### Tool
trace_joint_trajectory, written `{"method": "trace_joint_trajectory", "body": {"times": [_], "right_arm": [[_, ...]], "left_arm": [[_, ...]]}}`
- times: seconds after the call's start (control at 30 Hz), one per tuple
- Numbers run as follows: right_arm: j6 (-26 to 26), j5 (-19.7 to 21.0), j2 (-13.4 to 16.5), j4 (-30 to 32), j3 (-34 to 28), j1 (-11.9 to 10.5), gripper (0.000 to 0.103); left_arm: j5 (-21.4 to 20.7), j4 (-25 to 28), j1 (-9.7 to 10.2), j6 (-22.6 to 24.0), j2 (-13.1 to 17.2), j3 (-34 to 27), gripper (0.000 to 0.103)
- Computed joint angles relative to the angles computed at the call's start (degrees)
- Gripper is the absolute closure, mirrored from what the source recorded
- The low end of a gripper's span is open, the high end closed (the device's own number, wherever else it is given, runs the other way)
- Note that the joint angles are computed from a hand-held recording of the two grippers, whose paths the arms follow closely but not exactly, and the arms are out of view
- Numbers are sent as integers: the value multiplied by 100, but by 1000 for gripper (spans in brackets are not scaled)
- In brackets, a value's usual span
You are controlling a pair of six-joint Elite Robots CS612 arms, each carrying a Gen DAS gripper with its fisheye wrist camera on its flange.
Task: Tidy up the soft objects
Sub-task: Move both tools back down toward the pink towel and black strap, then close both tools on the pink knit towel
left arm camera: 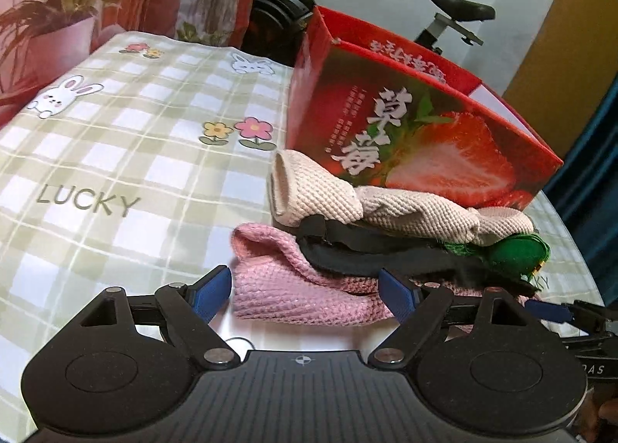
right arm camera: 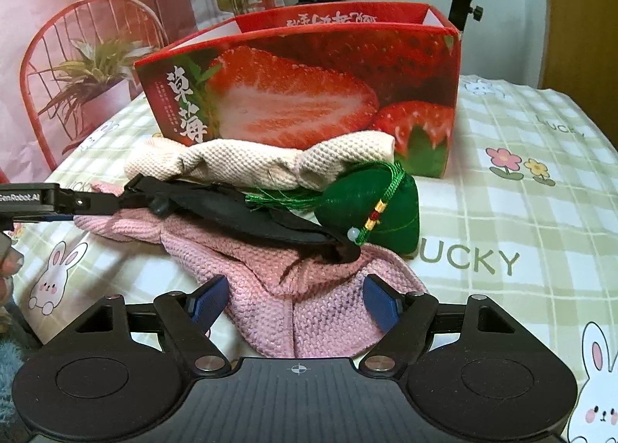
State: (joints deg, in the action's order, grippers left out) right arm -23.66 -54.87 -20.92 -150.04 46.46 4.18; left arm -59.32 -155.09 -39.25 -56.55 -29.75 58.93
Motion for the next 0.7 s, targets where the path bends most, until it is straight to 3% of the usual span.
{"method": "trace_joint_trajectory", "body": {"times": [0.07, 0.2, 0.43, 0.7], "right_arm": [[54, 16, 20, -55, -24, 4, 29], [281, 26, 89, 13, -149, -5, 29], [156, -49, 85, 64, -142, 16, 28], [-208, -193, 57, -2, -79, 63, 28]], "left_arm": [[-224, -155, 14, 304, 48, -47, 18], [-234, 158, -23, 762, 139, -265, 18], [-153, 186, 34, 331, 171, -306, 16], [-121, 282, 28, 556, 270, -470, 13]]}}
